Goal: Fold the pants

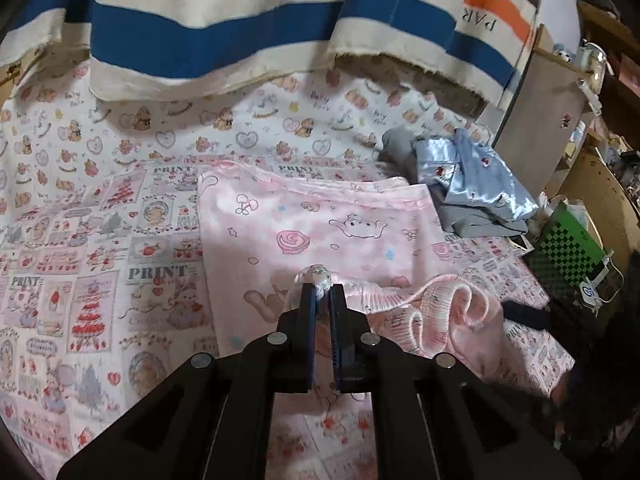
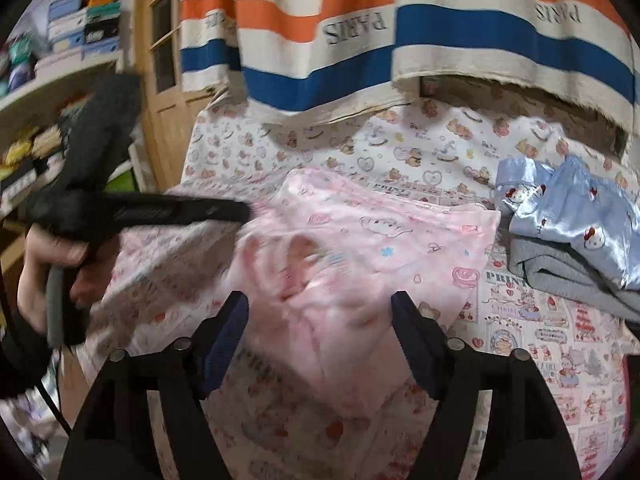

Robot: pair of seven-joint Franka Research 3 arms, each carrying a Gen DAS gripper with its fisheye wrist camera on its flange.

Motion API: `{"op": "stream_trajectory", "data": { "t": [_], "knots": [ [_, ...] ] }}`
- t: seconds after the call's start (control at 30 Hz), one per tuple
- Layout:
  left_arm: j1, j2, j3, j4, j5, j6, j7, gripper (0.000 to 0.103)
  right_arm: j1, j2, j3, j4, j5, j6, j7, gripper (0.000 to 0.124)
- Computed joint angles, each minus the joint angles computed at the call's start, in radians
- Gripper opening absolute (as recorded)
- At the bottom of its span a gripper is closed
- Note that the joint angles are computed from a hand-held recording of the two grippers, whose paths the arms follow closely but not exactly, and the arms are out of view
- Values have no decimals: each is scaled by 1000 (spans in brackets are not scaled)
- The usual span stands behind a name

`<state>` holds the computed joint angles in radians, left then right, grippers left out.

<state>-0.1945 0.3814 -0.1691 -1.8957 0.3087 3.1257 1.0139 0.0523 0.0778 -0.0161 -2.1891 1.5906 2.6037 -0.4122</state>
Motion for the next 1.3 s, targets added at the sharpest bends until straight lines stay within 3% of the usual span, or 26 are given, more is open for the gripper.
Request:
{"op": "stream_trajectory", "data": {
  "t": [0.1, 0.2, 0.27, 0.3, 0.37, 0.47, 0.53, 0.6, 0.67, 0.7, 0.77, 0.83, 0.87, 1.0, 1.1, 1.17, 1.23, 1.27, 1.3],
  "knots": [
    [7, 19, -10, 27, -5, -23, 8, 6, 12, 2, 7, -11, -84, 26, 8, 74],
    [15, 20, -22, 28, -11, -26, 19, 6, 36, 46, 24, 16, -167, 122, 83, 71],
    [14, 17, -22, 28, -15, -33, 19, 6, 30, 69, 27, 37, -205, 115, 127, 40],
    [30, 12, -38, 22, -25, -35, 29, 6, 20, 75, 24, 48, -241, 85, 180, 11],
    [40, 1, -49, 12, -34, -38, 42, 6, -14, 69, 20, 59, -230, -4, 202, 7],
    [56, -14, -66, 1, -43, -33, 71, 9, -25, 62, 22, 70, -167, 0, 175, 6],
    [61, -9, -70, 14, -59, -48, 78, 13, -18, 97, 20, 114, -214, 35, 265, 6],
    [59, -1, -66, 29, -67, -75, 82, 29, -12, 146, 17, 168, -331, 59, 424, 6],
    [54, -6, -61, 24, -65, -101, 93, 43, -20, 175, 28, 195, -389, 79, 493, 6],
    [43, -18, -48, 4, -56, -98, 90, 43, -27, 180, 37, 197, -393, 93, 499, 8],
    [20, -56, -16, -68, -25, -45, 74, 43, -49, 174, 53, 190, -370, 103, 483, 22],
    [21, -88, -13, -125, -15, -24, 68, 43, -69, 156, 71, 171, -266, 152, 404, 66],
    [34, -98, -24, -147, -22, -13, 72, 44, -78, 148, 75, 166, -205, 160, 353, 70],
    [89, -103, -81, -184, -59, -4, 120, 43, -102, 108, 34, 129, -231, 36, 368, 69],
    [47, -90, -38, -177, -21, -6, 127, 43, -107, 93, 14, 107, -316, -58, 384, 69],
    [6, -80, 3, -162, 22, -15, 120, 43, -90, 90, 18, 86, -337, -23, 346, 69],
    [28, -58, -27, -133, 12, -51, 148, 43, -66, 101, 28, 80, -349, 42, 320, 67],
    [30, -53, -29, -126, 6, -50, 148, 43, -60, 106, 31, 81, -355, 56, 317, 61],
    [33, -50, -31, -120, 3, -52, 152, 42, -52, 115, 32, 87, -384, 64, 337, 47]
  ]
}}
